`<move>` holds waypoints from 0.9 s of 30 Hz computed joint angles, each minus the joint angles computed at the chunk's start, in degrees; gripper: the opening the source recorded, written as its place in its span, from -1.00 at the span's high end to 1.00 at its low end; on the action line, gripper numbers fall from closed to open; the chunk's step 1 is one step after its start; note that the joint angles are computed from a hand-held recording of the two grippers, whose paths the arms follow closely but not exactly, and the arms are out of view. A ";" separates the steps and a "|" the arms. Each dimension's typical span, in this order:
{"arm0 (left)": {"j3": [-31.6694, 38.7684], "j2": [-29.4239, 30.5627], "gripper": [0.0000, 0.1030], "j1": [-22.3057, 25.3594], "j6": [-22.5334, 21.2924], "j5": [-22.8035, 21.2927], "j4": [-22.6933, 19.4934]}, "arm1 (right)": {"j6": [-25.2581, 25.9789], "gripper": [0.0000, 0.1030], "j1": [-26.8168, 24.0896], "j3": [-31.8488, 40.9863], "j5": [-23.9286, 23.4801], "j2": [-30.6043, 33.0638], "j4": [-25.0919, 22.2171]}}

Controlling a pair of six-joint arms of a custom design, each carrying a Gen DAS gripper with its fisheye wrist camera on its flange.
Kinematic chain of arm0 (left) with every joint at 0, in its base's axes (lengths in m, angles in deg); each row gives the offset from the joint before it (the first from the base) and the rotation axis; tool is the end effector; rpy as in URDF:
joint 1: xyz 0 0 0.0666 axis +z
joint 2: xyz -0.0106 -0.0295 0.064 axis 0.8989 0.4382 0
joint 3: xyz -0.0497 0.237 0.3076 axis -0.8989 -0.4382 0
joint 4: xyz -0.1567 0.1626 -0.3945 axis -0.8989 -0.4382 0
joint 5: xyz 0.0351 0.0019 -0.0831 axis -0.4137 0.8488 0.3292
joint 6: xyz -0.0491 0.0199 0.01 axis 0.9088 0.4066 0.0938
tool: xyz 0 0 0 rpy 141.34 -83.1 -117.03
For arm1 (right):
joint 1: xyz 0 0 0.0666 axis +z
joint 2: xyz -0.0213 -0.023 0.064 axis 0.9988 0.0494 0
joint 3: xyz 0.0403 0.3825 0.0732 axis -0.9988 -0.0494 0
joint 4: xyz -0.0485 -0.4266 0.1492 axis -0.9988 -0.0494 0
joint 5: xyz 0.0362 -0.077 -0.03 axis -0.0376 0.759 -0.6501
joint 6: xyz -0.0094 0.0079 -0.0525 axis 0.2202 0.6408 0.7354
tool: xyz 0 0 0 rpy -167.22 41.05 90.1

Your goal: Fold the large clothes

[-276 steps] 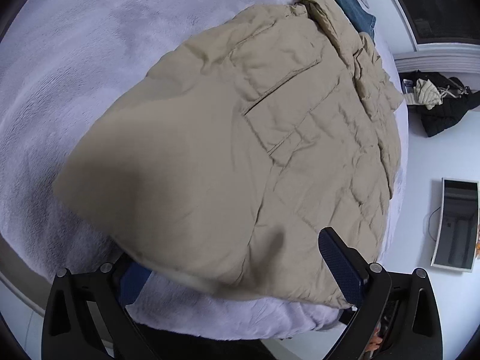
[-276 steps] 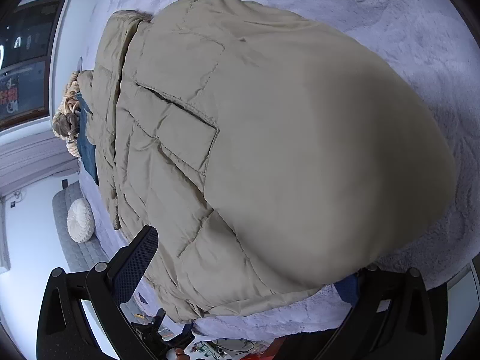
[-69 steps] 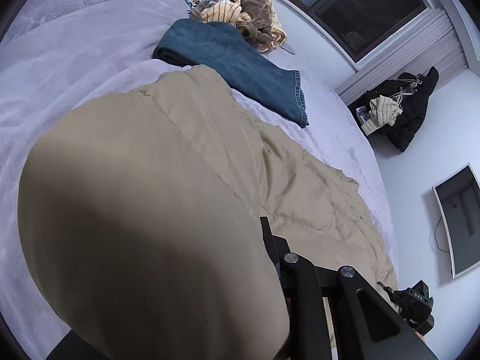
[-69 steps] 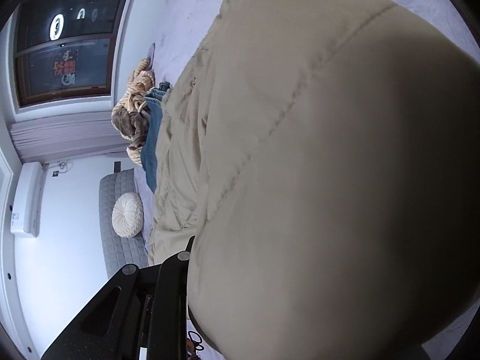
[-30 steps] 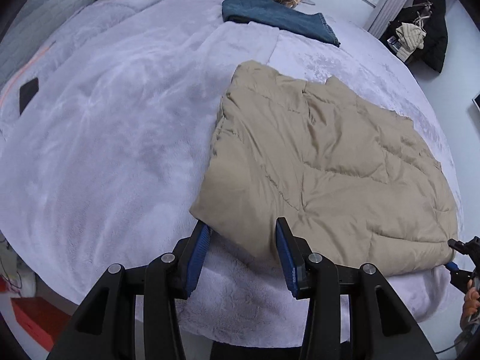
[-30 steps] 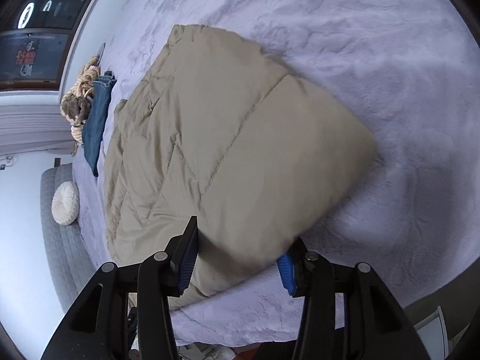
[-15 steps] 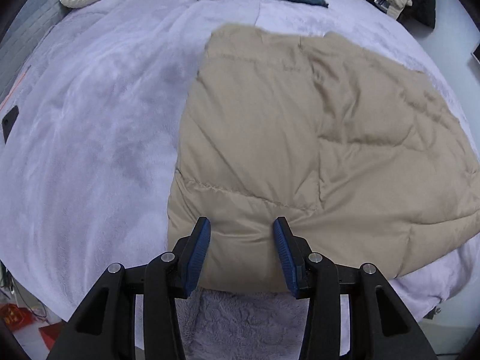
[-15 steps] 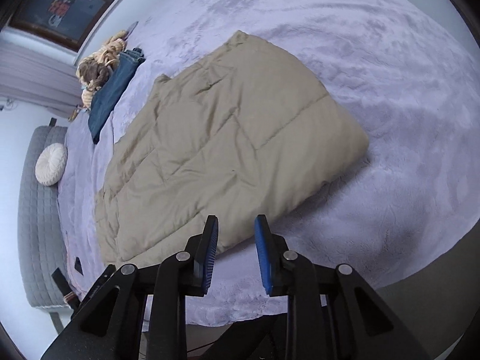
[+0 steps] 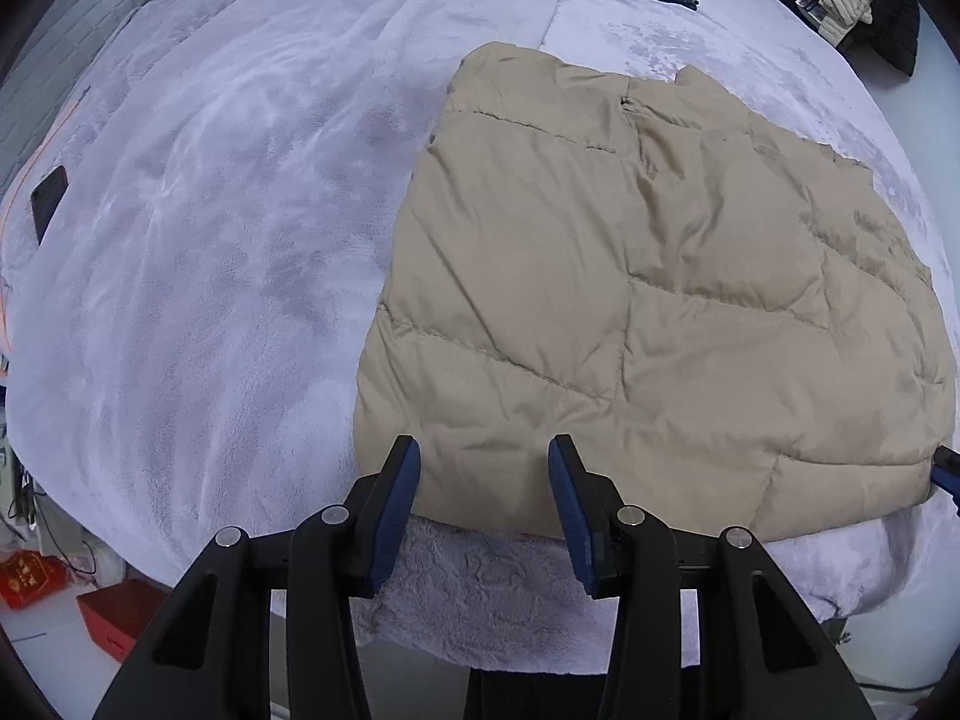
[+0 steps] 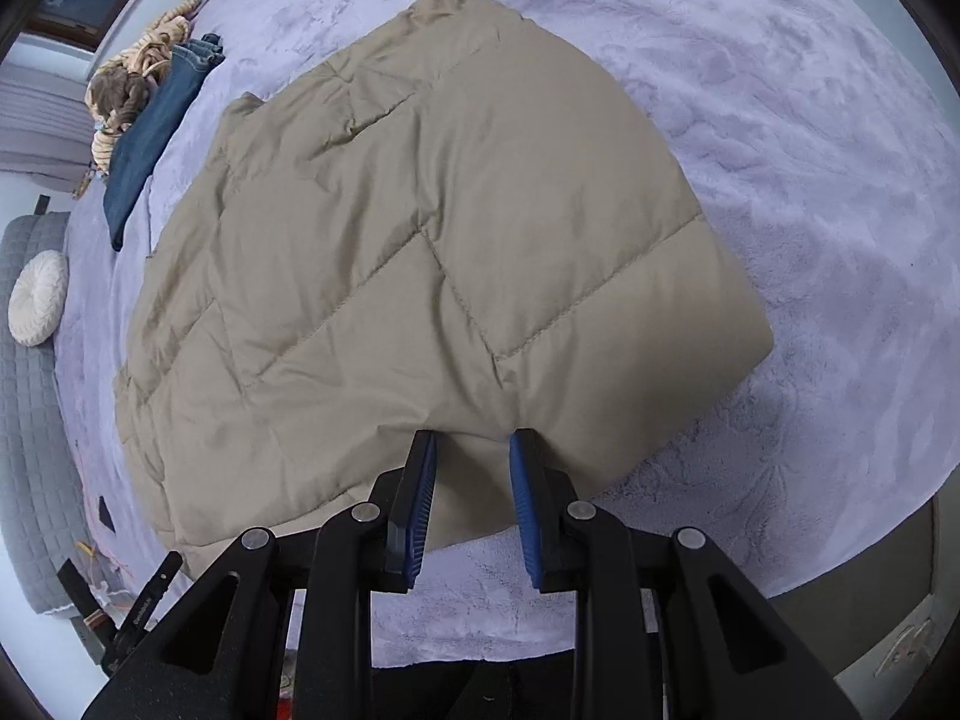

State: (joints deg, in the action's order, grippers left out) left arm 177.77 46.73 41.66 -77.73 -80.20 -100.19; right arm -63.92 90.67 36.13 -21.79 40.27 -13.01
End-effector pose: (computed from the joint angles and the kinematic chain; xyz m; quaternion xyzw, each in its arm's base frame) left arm 0.5032 -0.2102 0.5021 0.2193 0.9697 -0.0523 0.0937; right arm 0.2551 0.0196 0.4500 0.4964 0.8419 0.1661 0.1311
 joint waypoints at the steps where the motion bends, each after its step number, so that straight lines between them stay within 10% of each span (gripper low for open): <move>1: 0.88 0.20 0.10 -0.33 0.18 0.02 -0.84 | 1.91 0.36 -0.23 0.87 -1.04 0.62 0.00; 6: 5.25 1.43 0.03 -2.58 1.17 1.36 -4.31 | 7.27 0.15 -0.28 4.13 -3.61 3.48 1.22; 9: 6.99 1.61 -0.74 -3.93 3.43 0.53 -4.01 | 8.72 0.09 -0.42 5.44 -5.58 4.95 1.95; 27: 12.67 3.91 -1.00 -7.98 8.08 -2.58 -5.12 | 17.03 -0.37 -2.16 8.73 -9.18 8.81 2.49</move>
State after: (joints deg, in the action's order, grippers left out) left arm 190.44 50.64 33.67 -69.66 -82.79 -105.31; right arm -46.89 88.51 44.86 -30.98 49.08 -10.52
